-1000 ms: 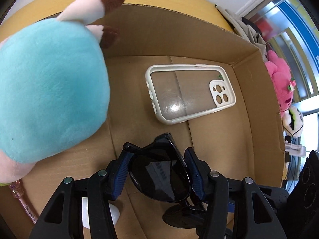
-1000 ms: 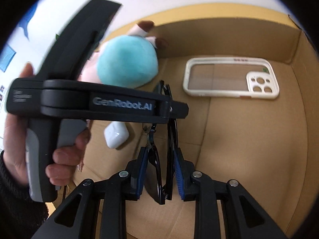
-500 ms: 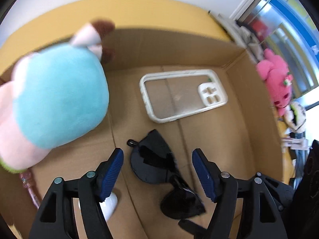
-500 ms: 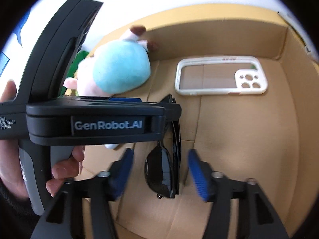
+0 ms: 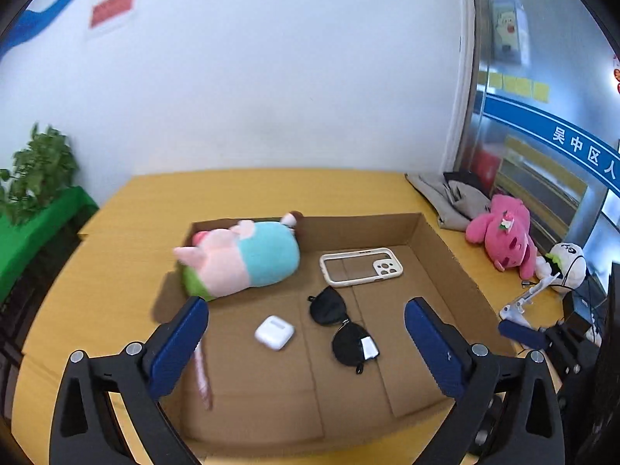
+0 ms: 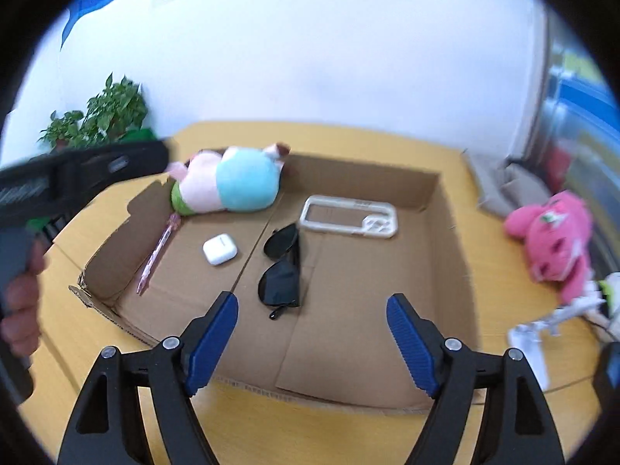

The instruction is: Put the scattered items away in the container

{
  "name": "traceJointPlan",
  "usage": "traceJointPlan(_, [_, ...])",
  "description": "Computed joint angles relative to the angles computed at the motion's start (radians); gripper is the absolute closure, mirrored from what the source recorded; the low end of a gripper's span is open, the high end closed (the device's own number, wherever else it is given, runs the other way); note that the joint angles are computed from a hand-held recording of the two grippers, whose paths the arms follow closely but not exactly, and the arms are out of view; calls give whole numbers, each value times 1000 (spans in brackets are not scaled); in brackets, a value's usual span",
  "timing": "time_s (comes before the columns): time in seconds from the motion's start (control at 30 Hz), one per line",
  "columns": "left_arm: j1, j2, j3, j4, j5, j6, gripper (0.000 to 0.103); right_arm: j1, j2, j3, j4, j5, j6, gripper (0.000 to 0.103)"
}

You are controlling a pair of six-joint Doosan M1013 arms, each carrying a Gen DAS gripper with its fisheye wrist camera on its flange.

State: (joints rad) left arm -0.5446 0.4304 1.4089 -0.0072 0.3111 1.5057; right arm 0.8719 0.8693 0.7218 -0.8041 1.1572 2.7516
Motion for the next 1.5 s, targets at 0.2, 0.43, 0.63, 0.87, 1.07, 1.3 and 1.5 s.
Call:
traceJointPlan(0.2, [-16, -89, 123, 393, -48, -375, 0, 36, -19, 18, -117, 45, 125, 24])
traceJointPlan(0.43, [-27, -139, 206, 574, -78, -612, 0, 69, -26, 14, -123, 95, 115, 24])
traceJointPlan(0.63, [-41, -159, 245, 737, -84, -777, 0, 83, -31, 28, -134, 122, 133, 24])
traceJointPlan(0.87, [-50, -162, 252, 723, -88, -766, 0, 89, -38, 37, -135, 132, 133, 24])
traceJointPlan(1.07, [-52, -149, 242, 703, -77, -749, 0, 84, -39, 44, -120, 127, 135, 24])
traceJointPlan(1.3, [-54, -131, 234, 726, -56, -764, 0, 76, -33, 45, -97, 113, 129, 24])
traceJointPlan(1.5, [-57, -119, 227, 759, -40, -780, 0, 68, -26, 38, -83, 104, 126, 24])
